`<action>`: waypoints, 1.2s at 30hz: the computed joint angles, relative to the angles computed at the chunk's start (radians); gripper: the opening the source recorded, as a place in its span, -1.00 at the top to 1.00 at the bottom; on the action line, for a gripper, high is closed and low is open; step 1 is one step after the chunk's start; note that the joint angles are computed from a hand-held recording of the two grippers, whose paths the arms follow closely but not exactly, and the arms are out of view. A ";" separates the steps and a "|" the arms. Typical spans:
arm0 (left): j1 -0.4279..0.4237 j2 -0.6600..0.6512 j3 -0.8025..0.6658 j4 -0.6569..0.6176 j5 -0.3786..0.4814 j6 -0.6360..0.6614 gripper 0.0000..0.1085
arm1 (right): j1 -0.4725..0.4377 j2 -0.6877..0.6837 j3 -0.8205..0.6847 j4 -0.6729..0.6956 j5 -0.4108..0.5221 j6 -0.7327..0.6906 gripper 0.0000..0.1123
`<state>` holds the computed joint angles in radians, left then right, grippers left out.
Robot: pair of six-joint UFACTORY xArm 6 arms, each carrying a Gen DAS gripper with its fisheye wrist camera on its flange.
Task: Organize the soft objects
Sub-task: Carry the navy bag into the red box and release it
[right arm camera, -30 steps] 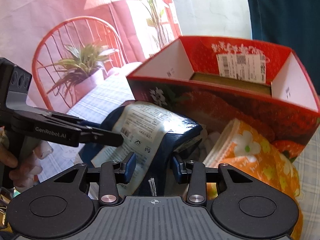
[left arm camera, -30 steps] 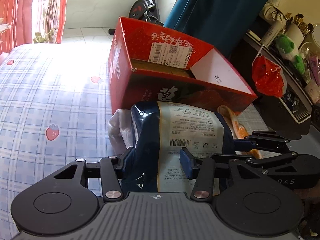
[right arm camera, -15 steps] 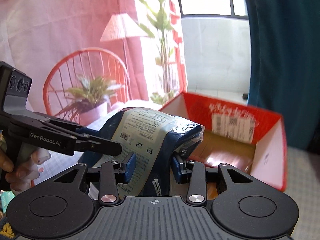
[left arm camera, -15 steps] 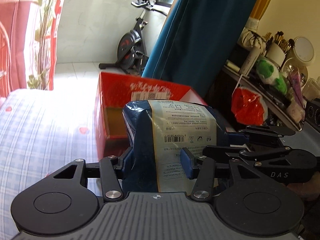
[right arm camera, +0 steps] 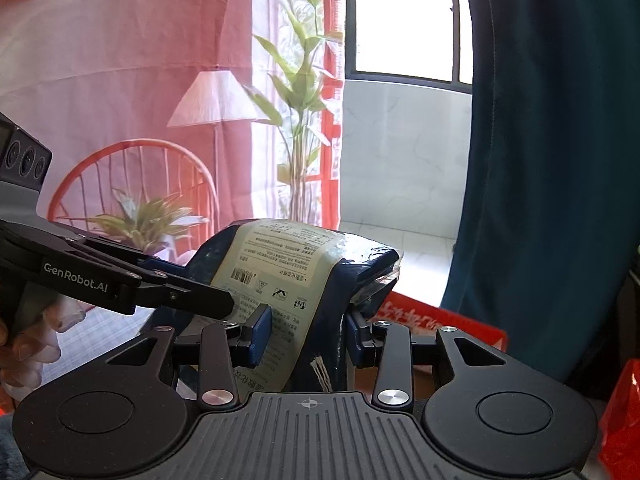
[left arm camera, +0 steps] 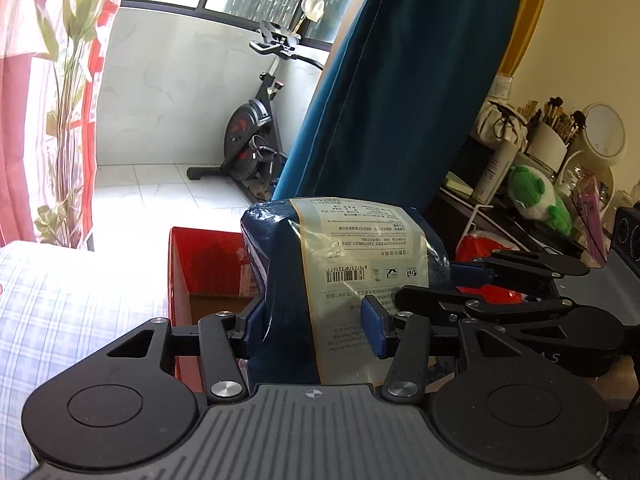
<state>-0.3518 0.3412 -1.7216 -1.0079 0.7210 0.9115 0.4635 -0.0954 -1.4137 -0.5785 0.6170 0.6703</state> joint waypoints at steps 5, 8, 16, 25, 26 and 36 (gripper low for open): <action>-0.009 0.083 -0.108 0.050 -0.004 -0.063 0.04 | -0.031 0.056 -0.053 0.002 -0.011 -0.034 0.37; -0.008 0.141 -0.189 0.082 0.005 -0.104 0.04 | -0.055 0.089 -0.075 0.012 -0.030 -0.056 0.37; -0.014 0.276 -0.365 0.159 0.038 -0.181 0.04 | -0.118 0.147 -0.084 -0.003 -0.109 -0.054 0.37; -0.018 0.392 -0.506 0.263 0.082 -0.267 0.04 | -0.150 0.204 -0.084 0.053 -0.136 -0.075 0.37; -0.018 0.403 -0.520 0.276 0.090 -0.278 0.04 | -0.151 0.207 -0.082 0.063 -0.137 -0.079 0.37; -0.020 0.463 -0.596 0.373 0.156 -0.332 0.04 | -0.156 0.229 -0.078 0.152 -0.098 -0.099 0.37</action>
